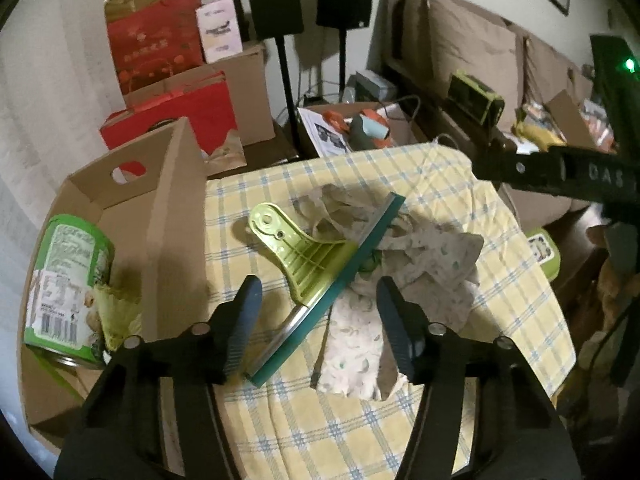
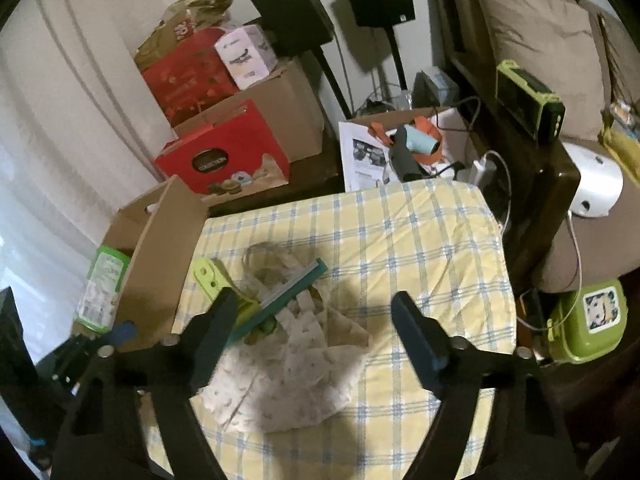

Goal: Organize objects
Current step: 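Move both tools back over the green squeegee on the tablecloth, then grasp the teal squeegee blade with the left tool while the right tool grips it too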

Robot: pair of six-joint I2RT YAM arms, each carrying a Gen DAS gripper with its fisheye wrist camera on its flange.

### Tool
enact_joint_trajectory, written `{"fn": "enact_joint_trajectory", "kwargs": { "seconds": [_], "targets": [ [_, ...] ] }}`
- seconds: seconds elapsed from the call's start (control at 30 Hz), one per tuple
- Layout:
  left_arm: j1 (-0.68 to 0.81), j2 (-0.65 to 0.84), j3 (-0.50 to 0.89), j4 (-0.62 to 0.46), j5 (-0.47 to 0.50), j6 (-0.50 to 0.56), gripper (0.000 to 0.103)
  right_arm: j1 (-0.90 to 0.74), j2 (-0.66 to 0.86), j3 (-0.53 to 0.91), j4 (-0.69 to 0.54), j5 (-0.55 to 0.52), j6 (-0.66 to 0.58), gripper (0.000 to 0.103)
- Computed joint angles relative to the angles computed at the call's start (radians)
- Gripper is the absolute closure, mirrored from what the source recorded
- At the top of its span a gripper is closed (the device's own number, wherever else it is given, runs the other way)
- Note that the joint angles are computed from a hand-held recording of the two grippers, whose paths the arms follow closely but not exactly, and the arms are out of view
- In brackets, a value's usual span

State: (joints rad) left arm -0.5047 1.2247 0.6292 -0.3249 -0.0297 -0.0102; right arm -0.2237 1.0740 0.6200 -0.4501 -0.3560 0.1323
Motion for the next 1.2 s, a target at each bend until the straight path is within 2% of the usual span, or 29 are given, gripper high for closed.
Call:
{"fn": "enact_joint_trajectory", "kwargs": {
  "seconds": [0.07,0.2,0.43,0.7,1.07,1.2],
  "targets": [
    [-0.012,0.042,0.01,0.013,-0.003,-0.003,0.053,0.0,0.042,0.011,0.014,-0.011,0.003,0.034],
    [-0.037,0.117,0.024,0.041,-0.018,-0.004,0.053,0.0,0.141,0.039,0.049,-0.046,0.004,0.043],
    [-0.036,0.242,0.046,0.097,-0.011,-0.017,0.053,0.004,0.314,0.079,0.141,-0.076,0.035,0.053],
    [-0.004,0.335,0.069,0.137,0.027,-0.03,0.053,0.01,0.488,0.125,0.233,-0.133,0.053,0.06],
    [0.072,0.424,0.079,0.182,0.1,-0.032,0.053,0.012,0.628,0.173,0.284,-0.173,0.053,0.062],
    [0.089,0.443,0.082,0.186,0.126,-0.036,0.053,-0.003,0.668,0.179,0.309,-0.233,0.069,0.072]
  ]
}}
